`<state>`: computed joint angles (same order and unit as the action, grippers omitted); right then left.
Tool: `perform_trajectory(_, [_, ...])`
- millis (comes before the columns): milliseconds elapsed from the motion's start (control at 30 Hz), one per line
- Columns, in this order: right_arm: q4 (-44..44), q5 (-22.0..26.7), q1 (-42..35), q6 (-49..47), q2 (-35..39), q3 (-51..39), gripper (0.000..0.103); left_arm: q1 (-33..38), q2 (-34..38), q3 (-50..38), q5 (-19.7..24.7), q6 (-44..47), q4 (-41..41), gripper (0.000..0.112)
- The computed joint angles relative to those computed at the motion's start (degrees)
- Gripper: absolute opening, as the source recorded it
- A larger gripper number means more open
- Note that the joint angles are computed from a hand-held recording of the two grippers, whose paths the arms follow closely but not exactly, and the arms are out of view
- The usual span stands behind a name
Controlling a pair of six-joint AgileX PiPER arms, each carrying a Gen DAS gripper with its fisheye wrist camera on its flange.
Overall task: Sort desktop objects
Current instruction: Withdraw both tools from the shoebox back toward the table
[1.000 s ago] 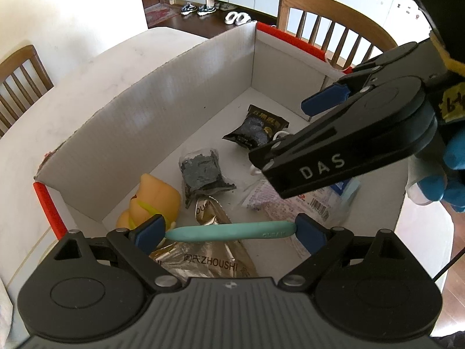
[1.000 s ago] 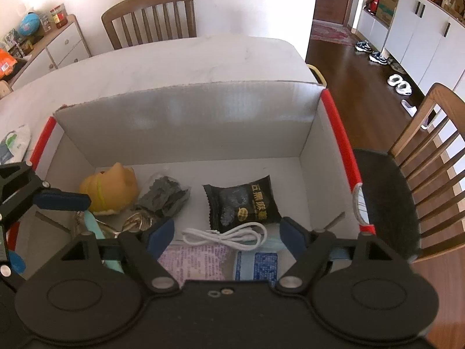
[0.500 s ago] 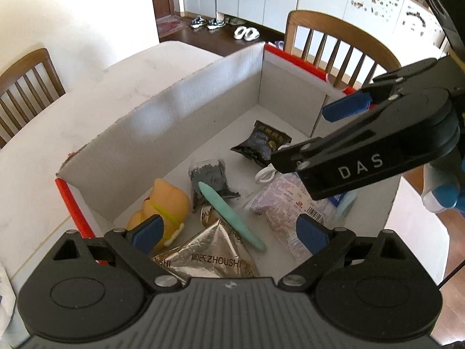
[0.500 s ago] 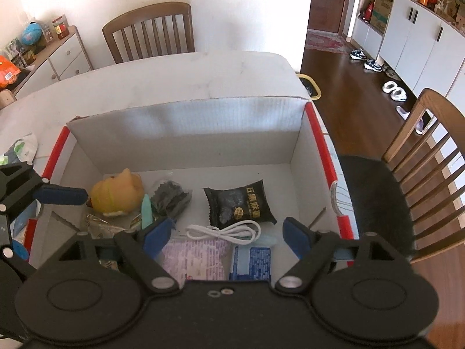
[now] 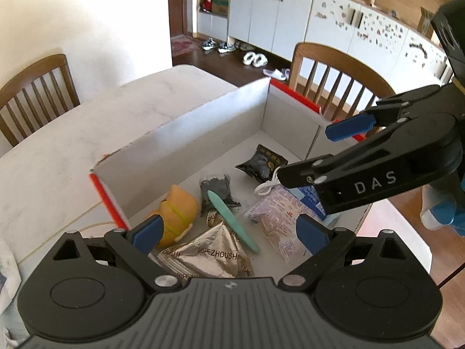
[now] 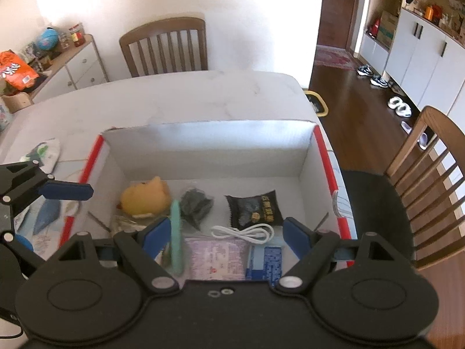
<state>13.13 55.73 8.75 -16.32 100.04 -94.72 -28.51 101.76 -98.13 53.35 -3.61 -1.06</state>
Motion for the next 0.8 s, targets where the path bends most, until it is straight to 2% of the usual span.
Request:
perform_trajectory(200, [0.36,-0.44,2.91,0.99,-3.21,1.24,0.085,1.60,-6.57,6.62,-3.16,0.25,-1.12,0.098])
perform_trajectory(433, [-2.83,-1.60,8.79,6.45,-5.34,1.09,0.085,4.27,-15.55,14.69,-6.63,2.67,-2.42,0.098])
perform_trajectory(800, [-10.70,-0.79,20.24,17.50,-2.43,-4.83,0.085,17.23,-25.55,22.62,-5.03,16.94,-13.29,0.098])
